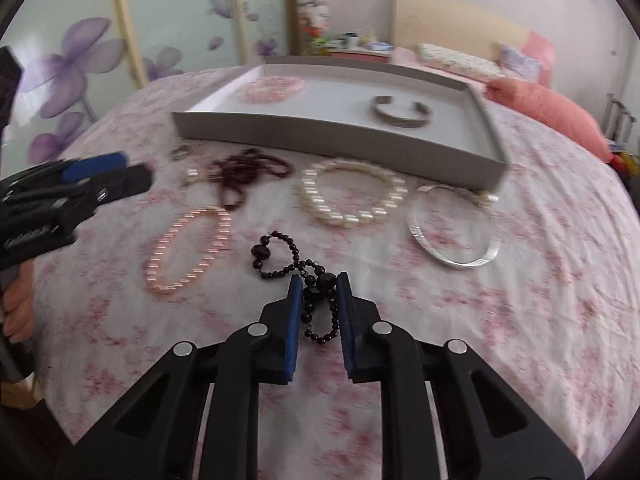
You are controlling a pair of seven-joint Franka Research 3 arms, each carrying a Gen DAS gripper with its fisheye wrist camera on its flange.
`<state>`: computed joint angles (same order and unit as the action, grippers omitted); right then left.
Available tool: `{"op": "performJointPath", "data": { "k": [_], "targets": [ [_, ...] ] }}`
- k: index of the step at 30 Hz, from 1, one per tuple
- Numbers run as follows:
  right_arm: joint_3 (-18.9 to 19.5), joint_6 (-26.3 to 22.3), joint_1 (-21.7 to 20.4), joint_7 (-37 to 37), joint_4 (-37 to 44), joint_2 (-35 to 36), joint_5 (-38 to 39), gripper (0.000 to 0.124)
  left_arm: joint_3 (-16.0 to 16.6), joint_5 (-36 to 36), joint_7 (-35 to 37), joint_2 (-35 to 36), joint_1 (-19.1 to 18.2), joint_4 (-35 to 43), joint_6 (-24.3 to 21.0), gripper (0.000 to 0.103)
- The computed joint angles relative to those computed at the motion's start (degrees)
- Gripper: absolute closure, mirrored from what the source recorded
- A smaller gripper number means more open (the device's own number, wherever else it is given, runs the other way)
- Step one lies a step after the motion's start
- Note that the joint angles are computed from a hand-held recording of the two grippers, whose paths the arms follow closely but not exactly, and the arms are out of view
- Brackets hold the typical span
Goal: Organize jewelry
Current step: 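Grasp the black bead bracelet with the right tool while the left grasps the pink pearl bracelet, then carry the black bracelet with the right tool while the left carries the pearl bracelet, release both in tray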
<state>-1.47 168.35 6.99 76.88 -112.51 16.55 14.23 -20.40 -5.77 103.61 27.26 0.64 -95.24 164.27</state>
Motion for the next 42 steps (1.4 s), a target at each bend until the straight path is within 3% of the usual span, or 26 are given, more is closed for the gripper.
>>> {"op": "performJointPath", "data": {
  "k": [3, 4, 9, 11, 14, 20, 23, 31, 36, 42],
  "targets": [
    [-7.73, -0.35, 5.00, 13.32, -0.58, -0.44, -8.28, 0.106, -1.02, -0.07, 1.88, 0.23, 0.16, 0.08, -1.77, 0.046],
    [-7.93, -0.41, 4.84, 14.39, -0.93, -0.76, -8.44, 0.106, -0.92, 0.12, 2.18, 0.34, -0.21, 0.27, -2.47, 0.046],
    [-5.50, 0.27, 2.00, 14.96, -2.43, -1.80, -8.88, 0.106, 2.33, 3.66, 0.62, 1.53, -4.32, 2.21, -6.02, 0.053],
    [-4.50, 0.73, 1.20, 14.33, -3.07, -2.17, -8.34, 0.106, 4.18, 5.78, -1.59, 2.58, -6.28, 3.79, -7.81, 0.062],
    [-3.95, 0.68, 0.93, 14.24, -2.07, -1.34, -8.11, 0.106, 5.55, 8.19, -4.01, 2.93, -7.64, 3.94, -6.77, 0.069],
    [-3.68, 0.46, 0.82, 13.97, -1.51, -0.92, -7.80, 0.103, 5.21, 10.00, -5.23, 3.00, -7.54, 3.38, -5.35, 0.084],
    [-3.86, 0.81, 1.07, 13.76, -1.80, -0.99, -8.06, 0.102, 4.65, 10.35, -4.83, 2.60, -7.07, 2.60, -4.85, 0.096],
    [-1.63, 1.39, -0.74, 10.69, -2.68, -1.69, -4.08, 0.106, 2.22, 7.06, -1.89, 0.91, -3.75, -0.12, -3.91, 0.097],
    [0.69, 4.22, -2.54, 6.80, -3.80, -2.86, 1.10, 0.106, 0.01, 2.60, 0.45, -0.72, -0.63, -2.48, -1.26, 0.097],
    [6.36, 7.30, -6.44, -2.60, -4.03, -3.88, 12.01, 0.112, -5.23, -6.05, 5.48, -2.35, 5.13, -4.55, 2.62, 0.097]
  ]
}}
